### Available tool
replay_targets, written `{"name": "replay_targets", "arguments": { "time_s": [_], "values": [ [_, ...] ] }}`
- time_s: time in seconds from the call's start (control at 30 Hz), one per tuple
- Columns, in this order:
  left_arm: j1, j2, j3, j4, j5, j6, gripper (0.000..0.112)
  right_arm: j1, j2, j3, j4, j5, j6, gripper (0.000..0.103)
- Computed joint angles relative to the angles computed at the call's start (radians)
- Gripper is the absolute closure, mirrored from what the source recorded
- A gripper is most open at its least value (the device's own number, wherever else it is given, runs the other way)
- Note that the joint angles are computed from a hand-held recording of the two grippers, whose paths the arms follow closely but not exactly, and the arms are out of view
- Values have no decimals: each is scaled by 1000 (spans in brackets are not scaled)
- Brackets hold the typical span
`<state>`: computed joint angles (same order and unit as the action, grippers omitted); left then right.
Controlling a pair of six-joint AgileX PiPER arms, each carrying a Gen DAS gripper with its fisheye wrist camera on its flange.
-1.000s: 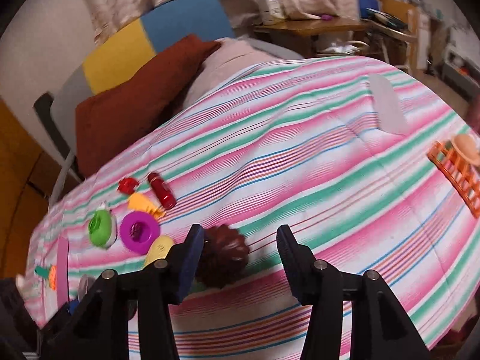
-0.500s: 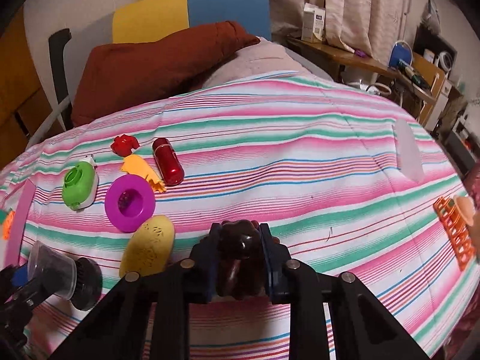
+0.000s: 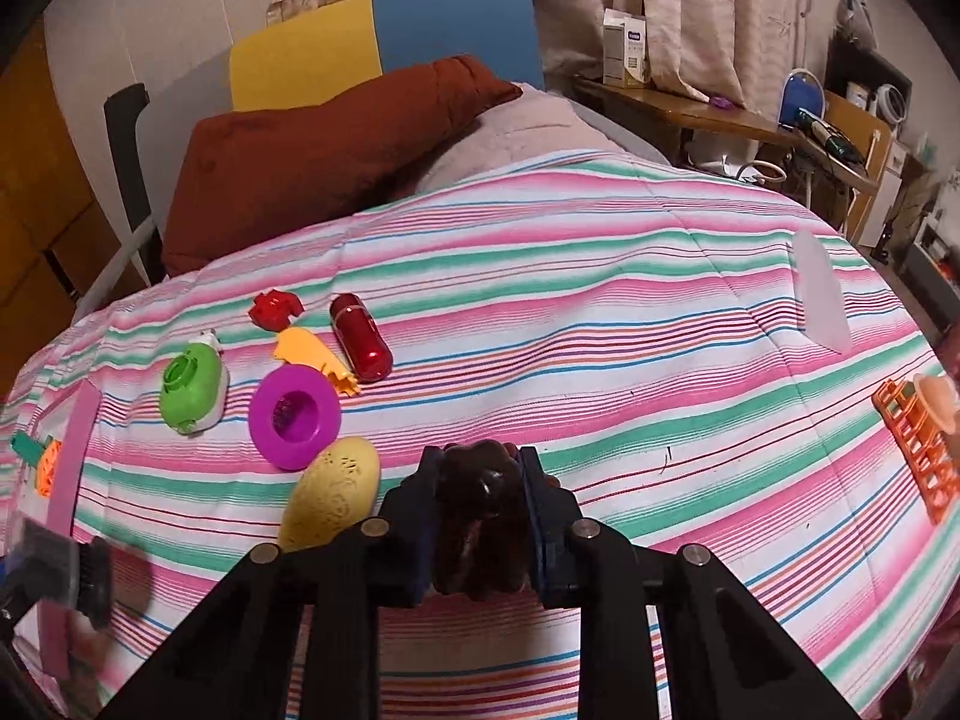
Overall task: Organize rigid objects
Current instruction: 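Carry the container with the left gripper into the tray and release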
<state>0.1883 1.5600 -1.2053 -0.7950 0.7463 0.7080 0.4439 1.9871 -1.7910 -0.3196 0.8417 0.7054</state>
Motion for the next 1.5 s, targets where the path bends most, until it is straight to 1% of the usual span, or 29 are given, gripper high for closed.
{"name": "replay_targets", "arguments": {
  "time_s": [0.2,0.37,0.5,0.7,0.83,1.0,1.1,1.13,1.2,1.27,1.33,1.47,1.5],
  "values": [
    [134,-30,-4,-11,10,48,68,-2,-34,47,81,-69,-24,79],
    [249,-23,-10,-3,13,59,68,50,-34,46,7,-65,29,79],
    [330,16,-22,14,5,59,68,90,-28,43,-71,-53,62,79],
    [411,98,-74,59,-20,37,68,115,-37,59,-81,-75,83,79],
    [426,173,-146,124,-19,-25,68,135,-37,63,-70,-79,91,79],
    [435,257,-240,182,1,-91,68,175,-36,64,-120,-85,118,79],
    [438,284,-267,187,0,-87,68,192,-32,62,-143,-85,131,79],
    [437,287,-270,186,-6,-83,68,195,-31,62,-147,-84,132,79],
    [426,286,-272,225,-29,-113,64,201,-29,62,-157,-83,140,79],
    [426,288,-279,234,-26,-127,64,206,-27,62,-170,-83,148,79],
    [442,272,-252,185,-30,-91,63,209,-30,66,-178,-86,154,79],
    [463,212,-154,125,-92,-47,60,213,-40,77,-190,-106,164,79],
    [474,198,-129,98,-95,-26,60,214,-41,78,-190,-109,163,79]
  ]
}}
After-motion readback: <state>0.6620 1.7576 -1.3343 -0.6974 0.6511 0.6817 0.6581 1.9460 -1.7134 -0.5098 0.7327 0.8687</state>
